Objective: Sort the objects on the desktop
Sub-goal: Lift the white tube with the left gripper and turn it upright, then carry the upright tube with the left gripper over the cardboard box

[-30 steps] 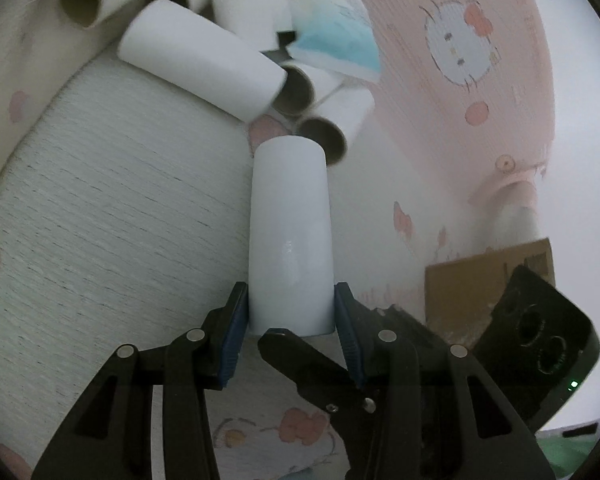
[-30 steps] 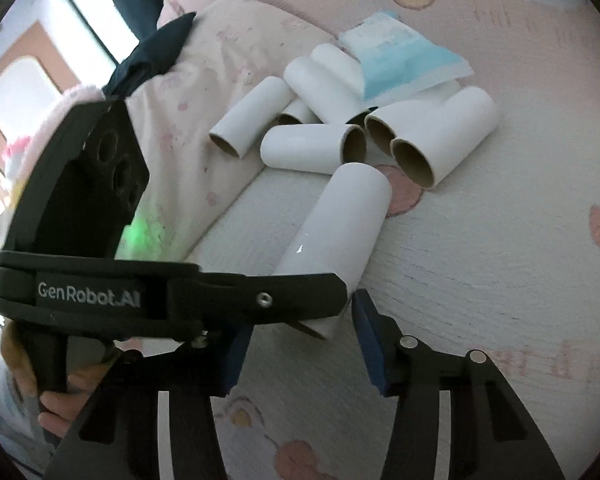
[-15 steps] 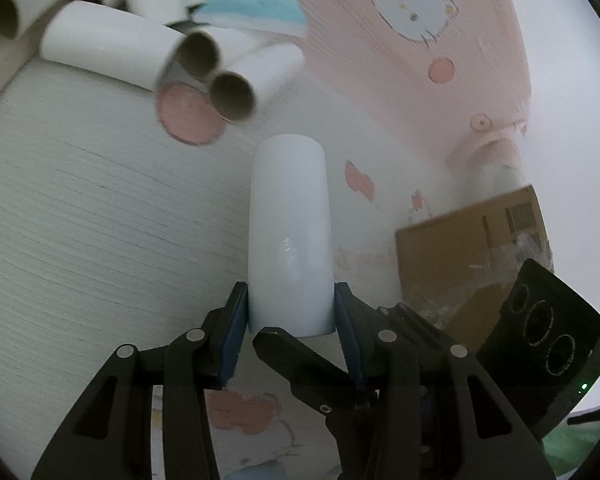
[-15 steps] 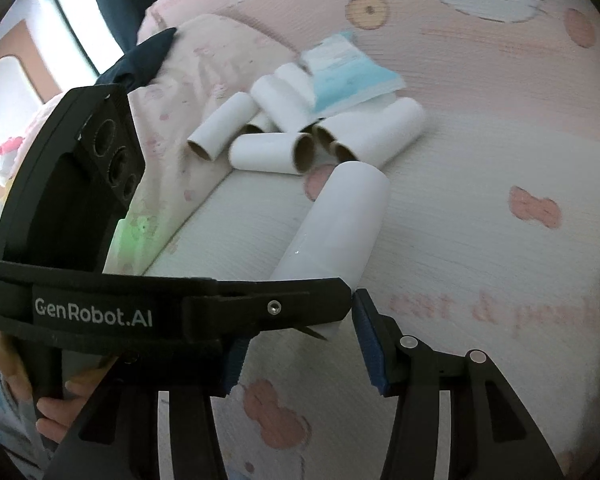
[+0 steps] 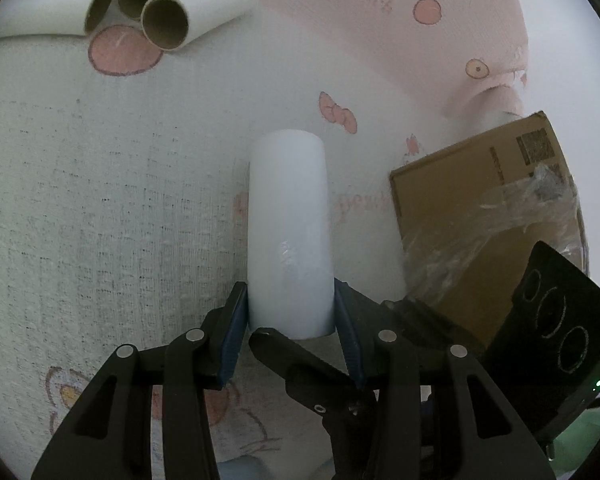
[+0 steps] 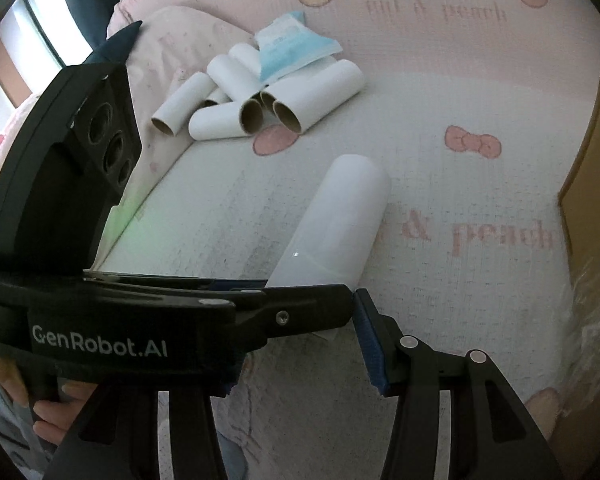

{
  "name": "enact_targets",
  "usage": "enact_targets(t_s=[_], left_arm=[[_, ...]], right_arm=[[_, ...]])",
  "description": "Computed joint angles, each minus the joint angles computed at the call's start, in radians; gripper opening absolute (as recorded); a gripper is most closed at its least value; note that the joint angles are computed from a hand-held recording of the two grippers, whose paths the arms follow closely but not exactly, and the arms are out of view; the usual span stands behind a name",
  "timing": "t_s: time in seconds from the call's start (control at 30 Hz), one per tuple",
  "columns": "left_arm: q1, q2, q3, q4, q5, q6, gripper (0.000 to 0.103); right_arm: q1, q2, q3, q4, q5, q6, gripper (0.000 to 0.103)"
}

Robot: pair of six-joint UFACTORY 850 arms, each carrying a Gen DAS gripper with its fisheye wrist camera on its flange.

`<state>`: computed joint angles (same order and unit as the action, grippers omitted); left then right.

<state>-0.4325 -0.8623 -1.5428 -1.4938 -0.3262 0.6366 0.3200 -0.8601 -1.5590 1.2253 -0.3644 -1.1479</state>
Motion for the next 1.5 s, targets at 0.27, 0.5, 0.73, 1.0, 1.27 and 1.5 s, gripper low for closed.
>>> enact_targets(t_s=[0.27, 0.5, 0.73, 1.0, 1.27, 1.5], left_arm=[[0.015, 0.014, 0.013, -0.023, -0.041, -0.01, 0.051], [0.023, 0.045, 0.039, -0.091, 0.001, 0.063, 0.054], [0.044, 0.021, 0.011, -0.103, -0.005, 0.045, 0.054], [0.053, -0.028, -0.064, -0.015, -0.011, -0.07, 0.052], [0.073, -0.061, -0.078, -0.111, -0.118, -0.018, 0.046], [0.043, -0.046, -0.071, -0.085, -0.052, 0.015, 0.046]], right_arm=[[-0.001, 0.012, 0.011, 0.033, 0.008, -0.025, 0.057], [0.0, 0.056, 0.06, 0.225, 0.049, -0.173, 0.067], [0.013, 0.066, 0.056, 0.018, 0.134, 0.073, 0.067], [0.0, 0.063, 0.04, 0.069, 0.123, 0.059, 0.067], [-0.009, -0.002, -0.059, -0.268, 0.001, 0.403, 0.067], [-0.018, -0.012, -0.058, -0.245, -0.028, 0.404, 0.067]])
